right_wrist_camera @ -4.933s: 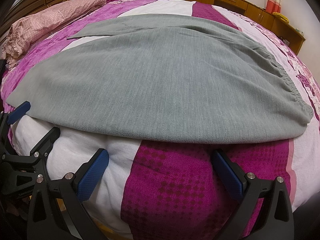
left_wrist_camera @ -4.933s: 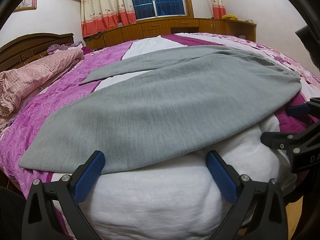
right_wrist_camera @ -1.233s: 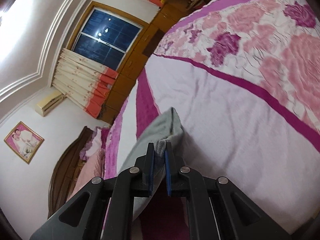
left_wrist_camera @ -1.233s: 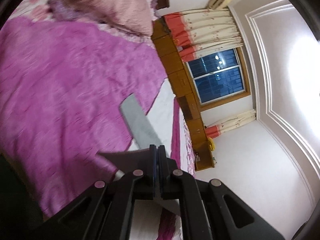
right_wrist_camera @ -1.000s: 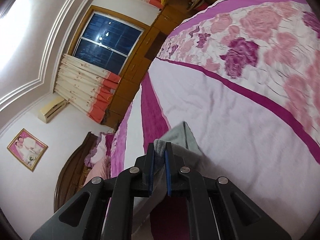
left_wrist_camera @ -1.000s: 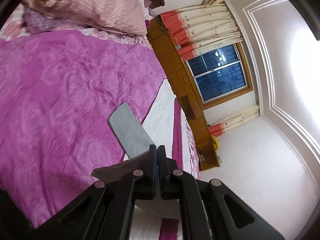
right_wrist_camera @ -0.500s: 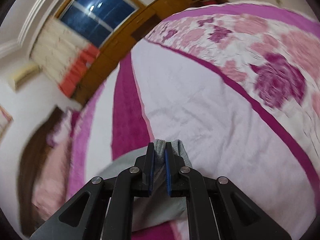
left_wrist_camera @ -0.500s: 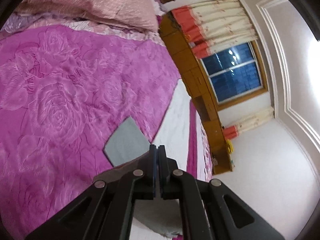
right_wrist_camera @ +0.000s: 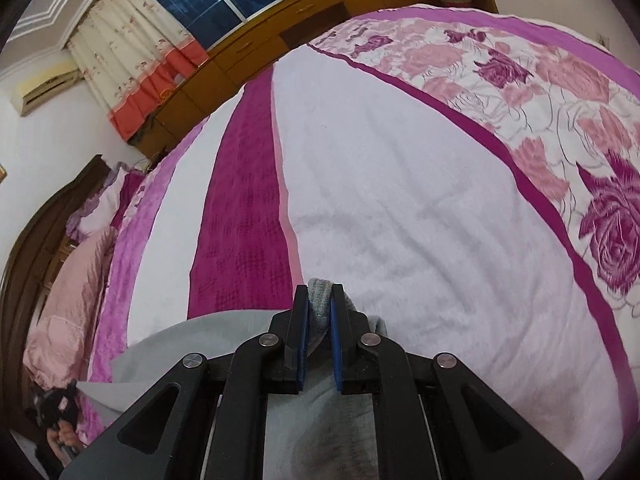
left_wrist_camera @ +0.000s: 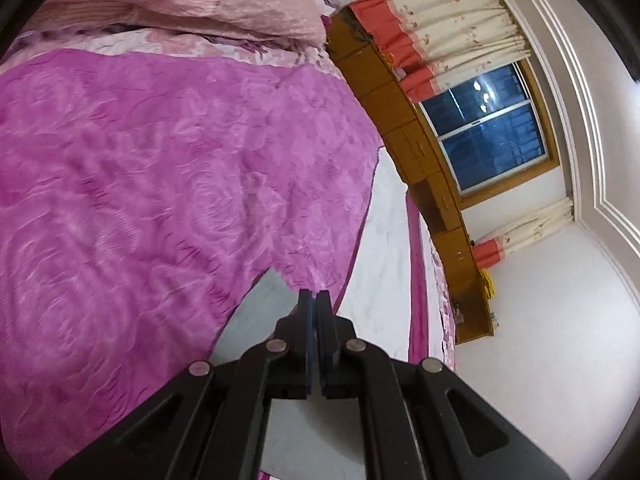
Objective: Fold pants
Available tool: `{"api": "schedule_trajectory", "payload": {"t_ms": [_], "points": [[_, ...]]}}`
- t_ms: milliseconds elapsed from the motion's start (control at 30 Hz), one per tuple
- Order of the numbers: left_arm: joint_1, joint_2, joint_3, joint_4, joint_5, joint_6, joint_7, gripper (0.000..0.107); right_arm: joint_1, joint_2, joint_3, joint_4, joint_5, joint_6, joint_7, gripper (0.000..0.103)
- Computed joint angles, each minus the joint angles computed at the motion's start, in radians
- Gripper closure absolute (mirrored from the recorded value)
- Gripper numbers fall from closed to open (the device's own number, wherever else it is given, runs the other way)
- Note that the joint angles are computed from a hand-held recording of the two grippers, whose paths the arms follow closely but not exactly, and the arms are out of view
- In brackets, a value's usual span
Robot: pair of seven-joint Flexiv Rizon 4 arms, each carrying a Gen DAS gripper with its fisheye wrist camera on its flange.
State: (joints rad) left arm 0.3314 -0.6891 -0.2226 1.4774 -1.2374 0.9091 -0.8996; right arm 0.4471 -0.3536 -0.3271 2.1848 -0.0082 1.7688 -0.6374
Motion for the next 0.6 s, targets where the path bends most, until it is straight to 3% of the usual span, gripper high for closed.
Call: {"api": "schedule_trajectory", "payload": {"t_ms": [100,200,433,600], "points": [[-0.011,-0.029,0.008,-0.041,0.051,-0.006,-0.023,0.105,0.042,-0.027,-0.046,-0.007,0.023,0.018,0.018,0.101],[-0.014,-0.062,0.013,-0.081,0.118,-0.016,-0.065,0.105,0.037,-0.047,-0.042,-0.032,0.015,-0.023,0.028,0.100],[0.001,-0.117,-0.015,-0.151,0.176,-0.024,-0.110,0.105,0.225,-0.094,-0.256,-0.038,0.025,-0.004,0.032,0.100],[-0.004,-0.160,-0.020,-0.206,0.236,-0.014,-0.155,0.105,0.210,-0.101,-0.240,-0.052,0.041,-0.004,0.024,0.100]]}}
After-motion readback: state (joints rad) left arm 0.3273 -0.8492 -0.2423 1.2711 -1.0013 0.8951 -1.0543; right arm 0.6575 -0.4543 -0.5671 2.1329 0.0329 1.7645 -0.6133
